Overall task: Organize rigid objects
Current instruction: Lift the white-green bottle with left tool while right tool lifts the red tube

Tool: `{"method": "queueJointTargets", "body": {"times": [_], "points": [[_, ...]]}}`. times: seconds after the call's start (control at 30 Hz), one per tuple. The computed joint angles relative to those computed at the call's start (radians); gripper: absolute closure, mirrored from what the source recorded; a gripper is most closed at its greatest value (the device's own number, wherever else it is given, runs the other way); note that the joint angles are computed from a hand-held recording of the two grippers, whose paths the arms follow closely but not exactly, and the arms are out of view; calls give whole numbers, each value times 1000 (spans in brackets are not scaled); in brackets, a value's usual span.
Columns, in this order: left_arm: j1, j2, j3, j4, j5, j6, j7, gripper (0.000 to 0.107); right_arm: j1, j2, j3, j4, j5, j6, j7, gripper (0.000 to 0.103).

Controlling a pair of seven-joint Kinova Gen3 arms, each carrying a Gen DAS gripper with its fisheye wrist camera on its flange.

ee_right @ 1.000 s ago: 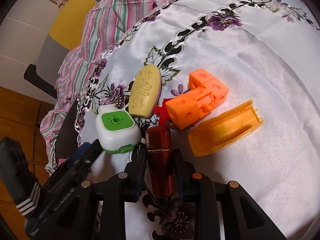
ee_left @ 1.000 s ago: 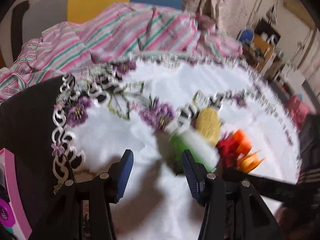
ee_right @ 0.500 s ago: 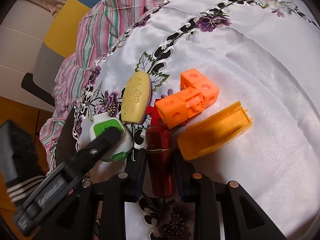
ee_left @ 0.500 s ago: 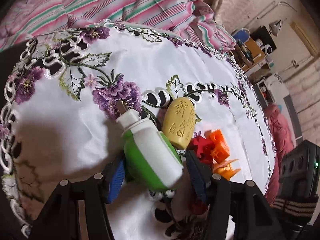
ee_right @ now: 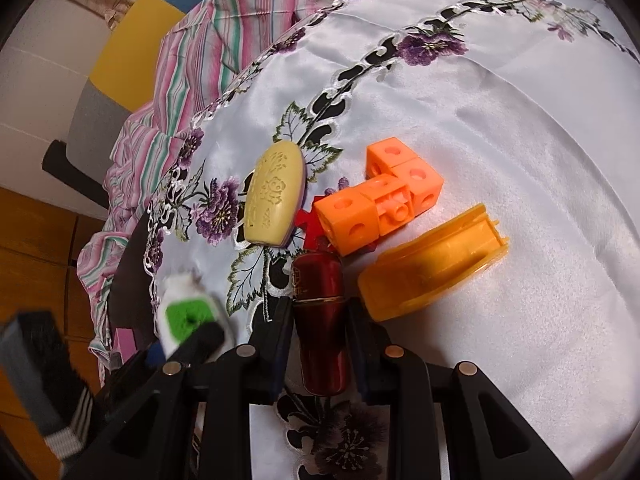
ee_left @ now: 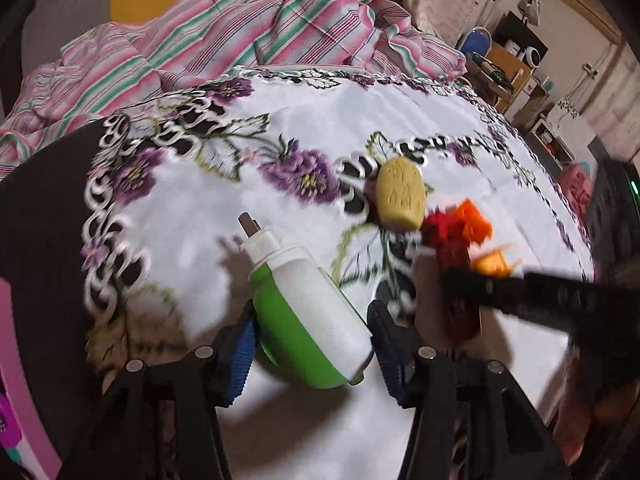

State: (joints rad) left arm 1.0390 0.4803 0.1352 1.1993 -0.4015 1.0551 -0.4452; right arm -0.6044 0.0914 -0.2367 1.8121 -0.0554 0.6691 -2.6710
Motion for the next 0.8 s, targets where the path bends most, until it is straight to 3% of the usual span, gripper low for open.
{"method": "queueJointTargets", "body": {"times": [0.37,0.53,0.8], "points": [[-14,-30,-19,92,11,-141,173,55,-66,55,4,-91,121,107,-17,76],[15,-41,-19,106,-36,-113,212,55,-73,60,4,-99,127,105,0,76],[26,-149,6,292,-101,-230,350,55,-77,58,1,-101,120,82,38,76]]}}
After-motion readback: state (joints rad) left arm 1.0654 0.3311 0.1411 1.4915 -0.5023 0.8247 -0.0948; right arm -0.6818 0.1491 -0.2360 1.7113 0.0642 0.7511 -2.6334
